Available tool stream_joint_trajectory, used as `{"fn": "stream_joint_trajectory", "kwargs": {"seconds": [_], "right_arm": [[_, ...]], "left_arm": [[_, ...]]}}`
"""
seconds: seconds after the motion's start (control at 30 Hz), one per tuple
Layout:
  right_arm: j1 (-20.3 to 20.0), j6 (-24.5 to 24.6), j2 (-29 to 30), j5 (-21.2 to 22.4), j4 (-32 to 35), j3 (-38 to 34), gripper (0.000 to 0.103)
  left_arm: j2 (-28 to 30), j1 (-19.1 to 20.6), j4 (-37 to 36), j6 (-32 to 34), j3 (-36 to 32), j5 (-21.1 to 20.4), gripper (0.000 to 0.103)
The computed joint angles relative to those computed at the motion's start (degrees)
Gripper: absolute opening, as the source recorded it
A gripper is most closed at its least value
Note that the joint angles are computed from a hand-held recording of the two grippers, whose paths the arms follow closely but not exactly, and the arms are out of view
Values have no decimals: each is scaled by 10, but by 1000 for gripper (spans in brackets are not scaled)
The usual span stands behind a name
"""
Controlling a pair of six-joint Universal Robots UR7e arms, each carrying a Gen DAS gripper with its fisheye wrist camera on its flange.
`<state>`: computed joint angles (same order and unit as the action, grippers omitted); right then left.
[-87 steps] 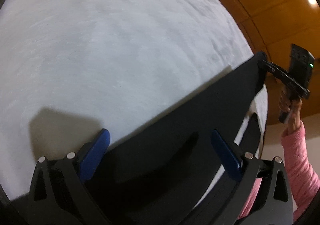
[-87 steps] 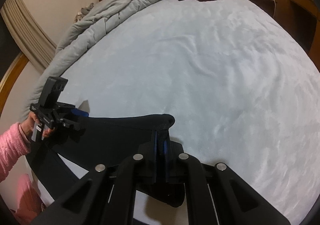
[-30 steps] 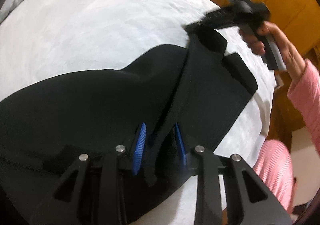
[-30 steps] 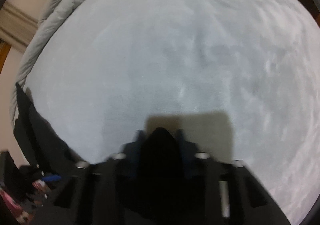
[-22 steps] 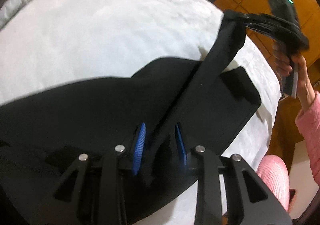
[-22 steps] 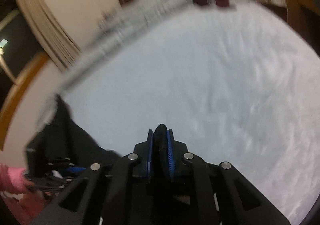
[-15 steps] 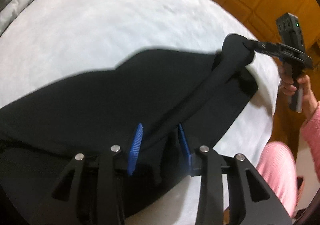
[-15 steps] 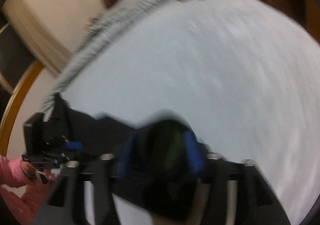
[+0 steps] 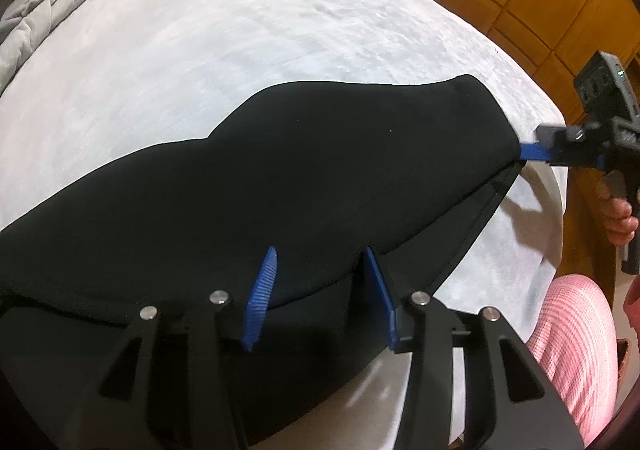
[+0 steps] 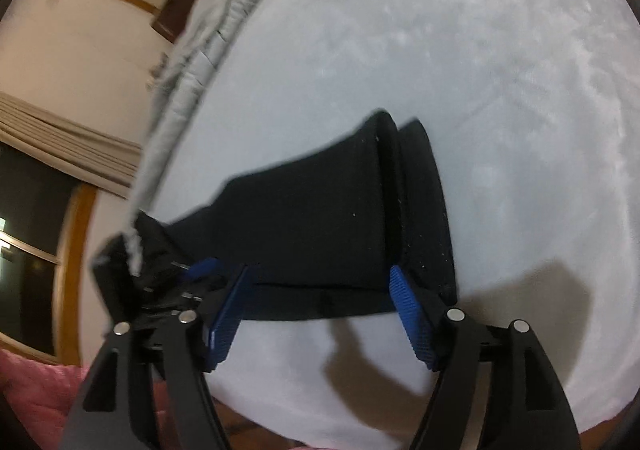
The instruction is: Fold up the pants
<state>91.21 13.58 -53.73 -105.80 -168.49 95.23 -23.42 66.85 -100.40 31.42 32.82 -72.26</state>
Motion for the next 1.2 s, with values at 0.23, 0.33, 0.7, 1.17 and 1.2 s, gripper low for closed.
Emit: {"fn": "stream_joint_trajectory", "kwargs": {"seconds": [0.23,0.33,0.7,1.17,1.2], "right_arm": [[13,45,-15,-22,-49,28,69],[3,53,-13,66,-45,29,69],[-38,192,49,144,-97,-1,64],[17,92,26,-14,-90,-9,6],[19,105,22,-31,-73,-8,6]], "left_arm": [[23,8,36,-34,-55,-27,44],[26,8,33,-40,-58,-30,44],[39,11,62,-54,-94,-39,41],[6,6,32,-70,-40,-55,2],[-7,5,27,-67,-17,-61,2]]}}
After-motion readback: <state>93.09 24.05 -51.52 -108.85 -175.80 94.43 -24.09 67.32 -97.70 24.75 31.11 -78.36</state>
